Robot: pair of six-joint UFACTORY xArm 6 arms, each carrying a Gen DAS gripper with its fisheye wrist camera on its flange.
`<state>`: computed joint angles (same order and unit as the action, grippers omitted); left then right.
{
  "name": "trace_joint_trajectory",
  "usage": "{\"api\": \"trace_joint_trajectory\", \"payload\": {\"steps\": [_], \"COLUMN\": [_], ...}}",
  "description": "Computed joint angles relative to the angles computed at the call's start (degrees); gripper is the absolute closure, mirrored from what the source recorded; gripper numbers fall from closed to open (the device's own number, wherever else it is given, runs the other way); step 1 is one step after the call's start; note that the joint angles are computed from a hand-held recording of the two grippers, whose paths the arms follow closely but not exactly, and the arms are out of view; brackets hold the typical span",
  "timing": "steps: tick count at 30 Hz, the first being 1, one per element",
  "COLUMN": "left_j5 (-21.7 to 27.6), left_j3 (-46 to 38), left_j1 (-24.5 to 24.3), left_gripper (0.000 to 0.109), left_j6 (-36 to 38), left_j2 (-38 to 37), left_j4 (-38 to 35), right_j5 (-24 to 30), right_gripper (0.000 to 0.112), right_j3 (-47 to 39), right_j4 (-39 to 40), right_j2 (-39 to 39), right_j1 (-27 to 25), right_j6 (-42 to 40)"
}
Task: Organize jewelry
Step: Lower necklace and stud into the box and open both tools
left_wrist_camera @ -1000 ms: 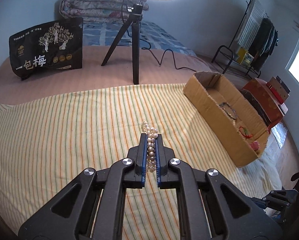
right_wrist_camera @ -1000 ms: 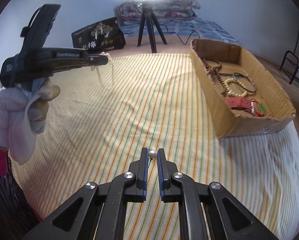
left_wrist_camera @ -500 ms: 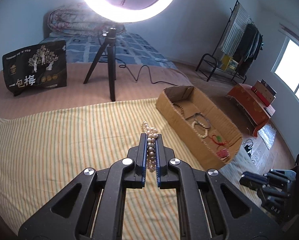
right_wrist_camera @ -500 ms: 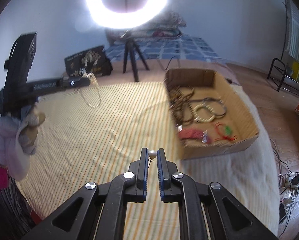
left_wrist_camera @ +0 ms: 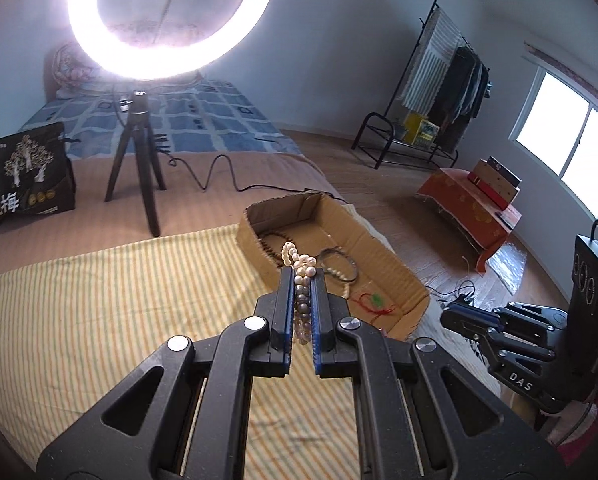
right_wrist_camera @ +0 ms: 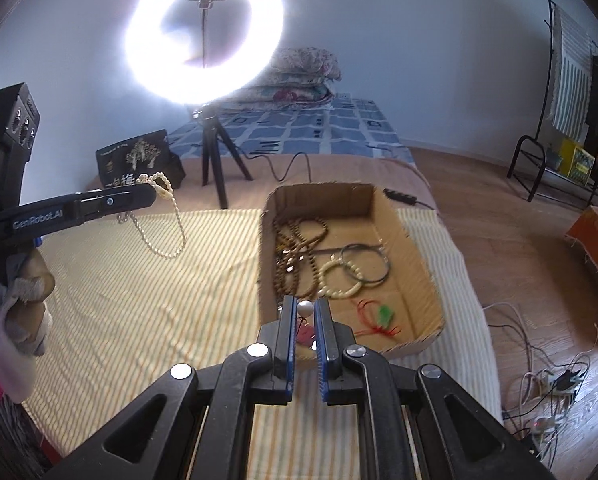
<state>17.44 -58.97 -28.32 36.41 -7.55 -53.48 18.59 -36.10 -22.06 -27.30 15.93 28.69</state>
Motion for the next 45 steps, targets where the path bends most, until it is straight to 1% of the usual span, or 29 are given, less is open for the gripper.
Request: {"api": "trace_joint_trajectory", "payload": {"steps": [8,17,25,32,34,36,37,40,41,42,43,44,45], "left_j5": [0.1,0.1,-0.3,-1.0,-1.0,-1.9,-2.5,-3.2,-3.4,-3.5,-3.7,-3.9,-4.8], "left_j3": [-5.0,-10.5,-16.1,-18.4,-18.3,-18.0,-17.5,-17.1,-17.1,-16.9,-16.7,-16.7,-16.3], "left_j1": [-2.5,-4.7,-5.6,-5.6,-5.6,-5.8,-6.0,-6.2,-6.2,-6.1,-6.1,-6.1,-6.2], "left_gripper": [0.104,0.104,0.104,0.104,0.104,0.104,0.104,0.103,0.101,0.091,0.083,0.066,0.056], "left_j6": [-0.2,-2.0,-7.3,-12.0,-11.6,-11.9,-12.3,-14.2,-14.8,-15.5,-15.8,-15.9,-15.8], "left_j2": [4.2,10.1,16.5,19.4,19.4,19.3,19.0,18.8,18.8,18.7,18.6,18.6,18.4], "left_j4": [-0.3,1.4,8.4,14.2,14.1,15.3,16.4,19.9,20.8,21.5,21.5,21.4,20.9], "right_j5": [-1.5,-2.8,-4.7,-5.8,-5.8,-6.0,-6.0,-6.0,-6.0,-6.0,-6.4,-6.5,-6.6], "right_gripper": [0.106,0.106,0.106,0.106,0.101,0.09,0.088,0.071,0.059,0.05,0.047,0.044,0.041], "right_j3": [-2.0,-4.7,-4.7,-5.0,-5.2,-5.3,-5.3,-5.3,-5.3,-5.3,-5.1,-4.9,-4.8], "right_j4": [2.0,5.8,11.8,16.3,16.4,16.3,15.8,13.5,12.3,11.2,8.9,7.7,7.5], "right_j2": [2.4,7.5,10.6,12.5,12.7,12.8,12.8,12.7,12.6,12.6,12.4,12.2,12.1], "right_j1": [-3.1,-6.1,-8.0,-8.1,-8.0,-7.9,-7.8,-7.8,-7.8,-7.8,-7.9,-8.0,-8.0], "right_j6": [-3.9,-8.7,-13.8,-17.3,-17.3,-17.2,-16.8,-14.8,-13.8,-12.9,-10.9,-9.8,-9.7]}}
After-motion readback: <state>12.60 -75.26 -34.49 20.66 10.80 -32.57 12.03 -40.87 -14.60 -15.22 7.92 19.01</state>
